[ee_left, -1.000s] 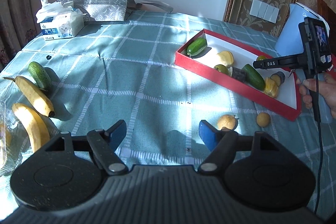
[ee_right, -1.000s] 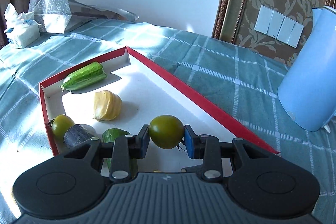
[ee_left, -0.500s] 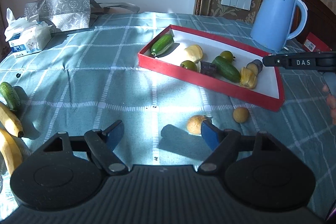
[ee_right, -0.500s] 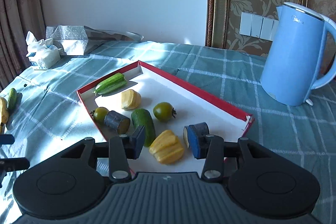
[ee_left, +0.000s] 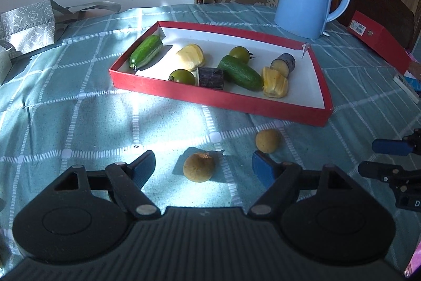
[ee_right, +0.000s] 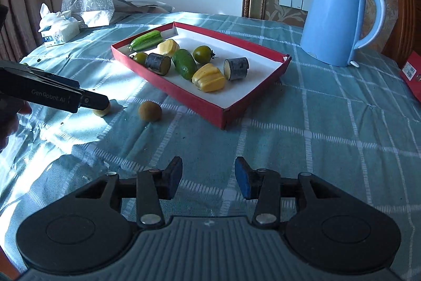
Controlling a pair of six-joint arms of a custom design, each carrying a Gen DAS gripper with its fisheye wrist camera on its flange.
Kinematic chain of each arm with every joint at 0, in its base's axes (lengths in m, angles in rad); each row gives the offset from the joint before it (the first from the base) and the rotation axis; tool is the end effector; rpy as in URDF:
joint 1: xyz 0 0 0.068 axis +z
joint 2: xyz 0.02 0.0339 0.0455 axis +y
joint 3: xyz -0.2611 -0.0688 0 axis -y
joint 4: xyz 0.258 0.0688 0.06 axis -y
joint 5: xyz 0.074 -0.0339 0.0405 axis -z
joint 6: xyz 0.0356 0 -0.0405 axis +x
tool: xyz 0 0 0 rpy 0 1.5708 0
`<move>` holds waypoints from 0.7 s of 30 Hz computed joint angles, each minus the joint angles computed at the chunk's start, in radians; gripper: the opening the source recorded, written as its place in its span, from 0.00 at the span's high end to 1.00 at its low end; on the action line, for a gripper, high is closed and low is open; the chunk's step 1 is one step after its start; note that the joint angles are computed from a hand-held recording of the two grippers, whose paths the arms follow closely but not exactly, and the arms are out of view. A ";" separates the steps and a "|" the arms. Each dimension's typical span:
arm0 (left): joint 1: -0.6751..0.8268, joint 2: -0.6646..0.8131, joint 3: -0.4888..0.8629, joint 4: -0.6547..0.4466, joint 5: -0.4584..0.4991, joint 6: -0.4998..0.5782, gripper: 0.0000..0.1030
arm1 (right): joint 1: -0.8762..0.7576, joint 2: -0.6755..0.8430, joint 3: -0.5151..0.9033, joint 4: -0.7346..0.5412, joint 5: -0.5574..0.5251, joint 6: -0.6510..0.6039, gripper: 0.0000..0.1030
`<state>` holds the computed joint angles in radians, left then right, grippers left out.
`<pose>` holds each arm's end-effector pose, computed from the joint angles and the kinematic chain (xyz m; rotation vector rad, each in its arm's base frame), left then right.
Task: Organize fruits
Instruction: 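Move the left tool to the small tan potato and close on it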
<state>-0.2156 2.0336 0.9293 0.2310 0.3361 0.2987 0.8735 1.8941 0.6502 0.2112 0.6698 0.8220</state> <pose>0.3641 -0.0918 0.0612 0.7561 2.2911 -0.3718 0.2063 0.2118 0.0485 0.1614 2.3042 -0.0541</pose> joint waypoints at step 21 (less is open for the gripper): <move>-0.031 0.063 0.088 -0.035 -0.062 -0.022 0.24 | 0.005 -0.018 -0.001 -0.072 0.017 0.073 0.58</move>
